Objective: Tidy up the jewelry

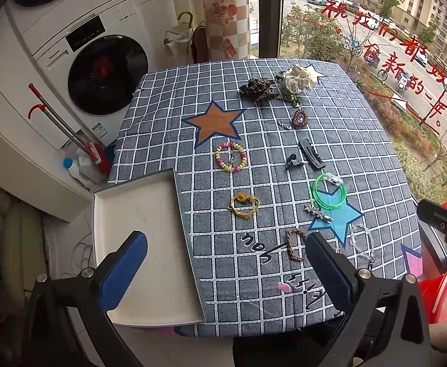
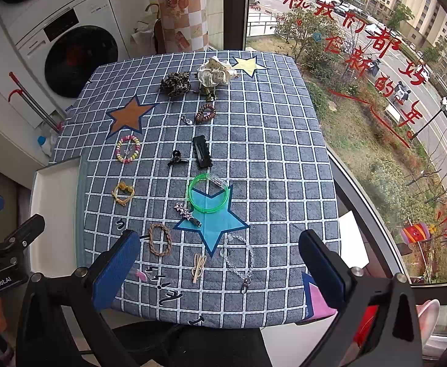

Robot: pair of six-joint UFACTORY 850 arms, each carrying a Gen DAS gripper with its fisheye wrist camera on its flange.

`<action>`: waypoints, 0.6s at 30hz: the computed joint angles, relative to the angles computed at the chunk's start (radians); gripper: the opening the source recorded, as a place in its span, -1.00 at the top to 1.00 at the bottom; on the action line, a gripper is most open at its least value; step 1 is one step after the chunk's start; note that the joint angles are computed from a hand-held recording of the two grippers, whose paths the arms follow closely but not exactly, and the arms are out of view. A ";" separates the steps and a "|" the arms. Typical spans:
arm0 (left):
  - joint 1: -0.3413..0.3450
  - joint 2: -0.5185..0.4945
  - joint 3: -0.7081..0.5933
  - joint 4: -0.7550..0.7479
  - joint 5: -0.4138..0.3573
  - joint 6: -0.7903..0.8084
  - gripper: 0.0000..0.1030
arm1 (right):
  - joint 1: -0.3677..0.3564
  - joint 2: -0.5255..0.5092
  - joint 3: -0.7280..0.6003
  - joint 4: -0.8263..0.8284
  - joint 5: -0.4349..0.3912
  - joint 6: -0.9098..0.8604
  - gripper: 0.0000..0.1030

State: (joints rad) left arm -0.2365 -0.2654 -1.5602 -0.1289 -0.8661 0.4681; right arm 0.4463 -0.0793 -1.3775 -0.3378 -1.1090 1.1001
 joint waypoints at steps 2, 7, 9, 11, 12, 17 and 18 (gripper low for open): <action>0.001 0.003 0.005 0.002 0.003 0.000 -1.00 | 0.001 0.000 0.000 0.000 0.000 0.000 -1.00; 0.002 0.006 0.009 0.001 0.005 0.002 -1.00 | 0.003 0.000 0.000 -0.004 0.000 0.003 -1.00; 0.002 0.006 0.009 0.002 0.005 0.003 -1.00 | 0.003 0.000 0.000 -0.003 -0.001 0.003 -1.00; 0.003 0.007 0.011 0.004 0.008 0.005 -1.00 | 0.004 0.001 0.001 -0.003 0.000 0.004 -1.00; 0.005 0.008 0.013 0.004 0.008 0.007 -1.00 | 0.005 0.000 -0.001 -0.004 -0.001 0.005 -1.00; 0.006 0.011 0.016 0.004 0.010 0.009 -1.00 | 0.005 0.002 0.003 -0.004 0.000 0.005 -1.00; 0.006 0.011 0.016 0.004 0.010 0.009 -1.00 | 0.005 0.002 0.002 -0.005 0.000 0.006 -1.00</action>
